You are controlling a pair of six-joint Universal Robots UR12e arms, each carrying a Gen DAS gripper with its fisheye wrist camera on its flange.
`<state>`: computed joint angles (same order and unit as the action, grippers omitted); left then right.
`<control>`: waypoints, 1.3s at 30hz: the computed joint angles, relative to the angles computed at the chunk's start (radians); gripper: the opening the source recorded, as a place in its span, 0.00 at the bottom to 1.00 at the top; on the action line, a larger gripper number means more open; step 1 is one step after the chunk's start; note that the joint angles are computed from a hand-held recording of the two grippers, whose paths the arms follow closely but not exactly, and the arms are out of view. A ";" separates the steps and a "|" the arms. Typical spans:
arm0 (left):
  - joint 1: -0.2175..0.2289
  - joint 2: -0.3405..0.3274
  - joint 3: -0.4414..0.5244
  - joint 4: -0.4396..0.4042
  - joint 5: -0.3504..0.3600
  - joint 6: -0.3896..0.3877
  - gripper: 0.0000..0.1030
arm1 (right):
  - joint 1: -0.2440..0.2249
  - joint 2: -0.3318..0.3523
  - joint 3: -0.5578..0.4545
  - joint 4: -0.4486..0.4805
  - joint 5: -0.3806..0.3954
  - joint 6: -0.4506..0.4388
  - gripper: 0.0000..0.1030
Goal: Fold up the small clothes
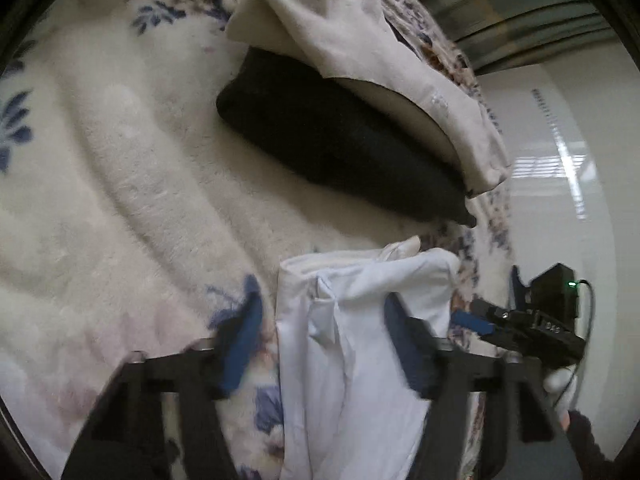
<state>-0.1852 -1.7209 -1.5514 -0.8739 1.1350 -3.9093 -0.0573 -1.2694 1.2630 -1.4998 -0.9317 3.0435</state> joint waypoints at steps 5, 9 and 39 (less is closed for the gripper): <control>-0.003 -0.055 0.037 -0.033 -0.066 0.069 0.61 | 0.014 0.041 -0.031 0.078 0.010 -0.048 0.60; -0.040 -0.084 0.102 -0.076 0.063 0.178 0.20 | 0.015 0.057 -0.013 0.056 0.056 -0.048 0.60; -0.194 0.326 -0.133 -0.288 0.147 -0.136 0.49 | -0.103 -0.389 0.273 0.390 -0.071 -0.444 0.44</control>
